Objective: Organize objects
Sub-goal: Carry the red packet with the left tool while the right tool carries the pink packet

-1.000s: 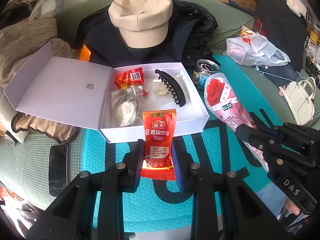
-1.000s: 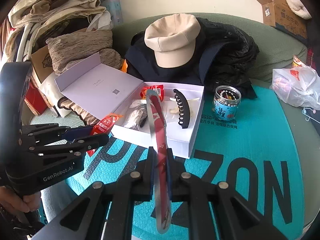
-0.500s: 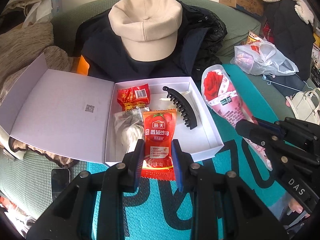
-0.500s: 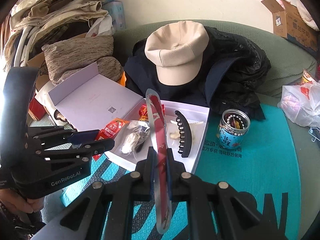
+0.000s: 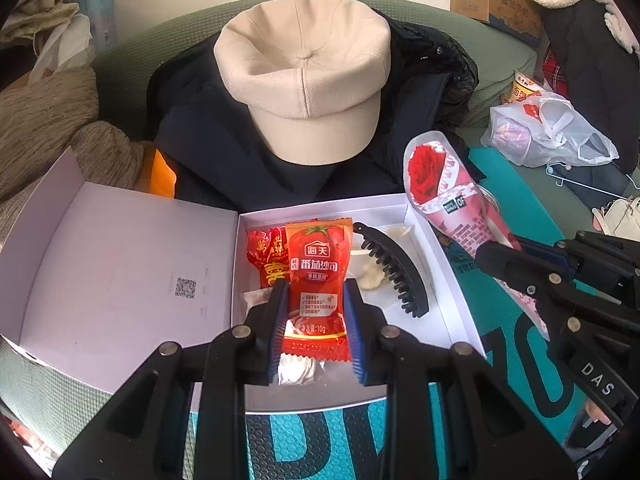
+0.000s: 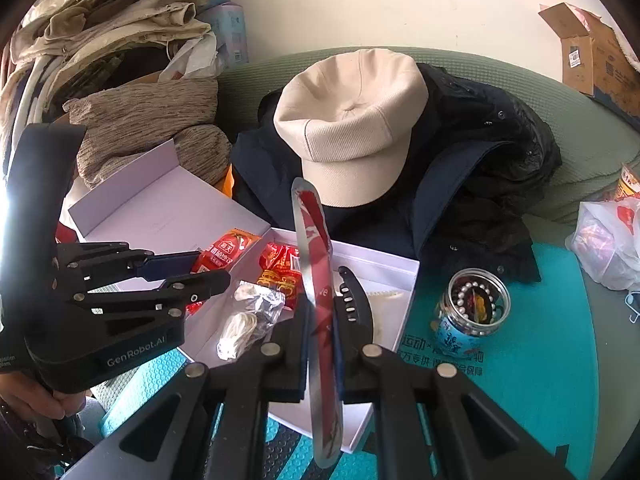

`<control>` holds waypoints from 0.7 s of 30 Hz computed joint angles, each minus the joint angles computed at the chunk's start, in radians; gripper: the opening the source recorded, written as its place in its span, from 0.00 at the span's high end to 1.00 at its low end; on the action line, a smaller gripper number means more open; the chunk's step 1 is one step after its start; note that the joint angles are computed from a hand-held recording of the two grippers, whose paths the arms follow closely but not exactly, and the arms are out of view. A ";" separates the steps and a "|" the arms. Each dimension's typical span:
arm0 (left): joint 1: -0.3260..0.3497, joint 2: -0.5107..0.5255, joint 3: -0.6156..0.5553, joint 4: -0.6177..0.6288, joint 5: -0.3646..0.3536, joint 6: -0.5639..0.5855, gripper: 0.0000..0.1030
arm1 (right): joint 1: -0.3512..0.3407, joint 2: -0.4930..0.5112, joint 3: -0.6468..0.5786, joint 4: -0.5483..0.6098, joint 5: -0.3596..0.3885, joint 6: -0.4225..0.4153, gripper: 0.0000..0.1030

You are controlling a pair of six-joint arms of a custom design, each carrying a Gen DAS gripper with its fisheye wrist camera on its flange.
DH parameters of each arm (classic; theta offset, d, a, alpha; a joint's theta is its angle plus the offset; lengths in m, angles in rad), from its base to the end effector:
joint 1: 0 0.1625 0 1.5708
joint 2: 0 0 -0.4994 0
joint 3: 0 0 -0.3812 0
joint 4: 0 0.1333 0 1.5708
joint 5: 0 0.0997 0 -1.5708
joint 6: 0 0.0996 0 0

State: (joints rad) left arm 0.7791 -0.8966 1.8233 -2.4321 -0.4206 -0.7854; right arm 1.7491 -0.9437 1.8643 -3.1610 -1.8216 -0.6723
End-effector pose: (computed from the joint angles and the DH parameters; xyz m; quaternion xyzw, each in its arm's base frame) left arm -0.2961 -0.6075 0.2007 0.0204 0.8386 -0.3663 0.4026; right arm 0.2242 -0.6321 0.2497 0.3492 -0.8705 0.2872 0.1942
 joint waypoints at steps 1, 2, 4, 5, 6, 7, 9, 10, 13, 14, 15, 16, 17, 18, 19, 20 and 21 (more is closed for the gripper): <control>0.009 0.005 -0.006 -0.018 -0.004 0.020 0.75 | 0.000 0.009 -0.013 0.003 -0.002 -0.003 0.92; 0.017 0.009 -0.011 -0.033 -0.007 0.038 0.75 | -0.001 0.019 -0.024 0.004 -0.004 -0.005 0.92; 0.034 0.020 -0.023 -0.055 -0.010 0.070 0.75 | -0.002 0.036 -0.047 0.011 -0.005 -0.011 0.92; 0.042 0.026 -0.030 -0.063 -0.010 0.083 0.75 | -0.003 0.045 -0.058 0.014 -0.006 -0.013 0.92; 0.051 0.030 -0.035 -0.074 -0.013 0.095 0.75 | -0.004 0.054 -0.069 0.018 -0.007 -0.016 0.92; 0.061 0.034 -0.041 -0.085 -0.020 0.108 0.75 | -0.005 0.063 -0.078 0.018 -0.009 -0.018 0.92; 0.078 0.040 -0.049 -0.107 -0.034 0.128 0.75 | -0.008 0.079 -0.094 0.021 -0.013 -0.023 0.92; 0.087 0.044 -0.054 -0.110 -0.035 0.135 0.75 | -0.009 0.086 -0.101 0.022 -0.015 -0.025 0.92; 0.109 0.056 -0.068 -0.119 -0.035 0.158 0.75 | -0.012 0.110 -0.126 0.033 -0.020 -0.029 0.92; 0.116 0.058 -0.070 -0.130 -0.042 0.169 0.75 | -0.013 0.117 -0.133 0.032 -0.020 -0.031 0.92; 0.123 0.060 -0.073 -0.136 -0.050 0.174 0.75 | -0.013 0.124 -0.140 0.034 -0.022 -0.033 0.92; 0.130 0.062 -0.074 -0.139 -0.052 0.176 0.75 | -0.014 0.131 -0.146 0.036 -0.024 -0.036 0.92; 0.136 0.065 -0.078 -0.135 -0.049 0.177 0.75 | -0.016 0.137 -0.151 0.037 -0.026 -0.039 0.92; 0.143 0.069 -0.082 -0.129 -0.045 0.175 0.75 | -0.017 0.144 -0.157 0.037 -0.030 -0.042 0.92; 0.151 0.073 -0.088 -0.122 -0.046 0.175 0.75 | -0.018 0.152 -0.162 0.034 -0.035 -0.047 0.92; 0.158 0.076 -0.092 -0.118 -0.049 0.175 0.75 | -0.020 0.160 -0.167 0.032 -0.042 -0.051 0.92; 0.164 0.080 -0.096 -0.113 -0.051 0.174 0.75 | -0.022 0.166 -0.172 0.035 -0.044 -0.052 0.92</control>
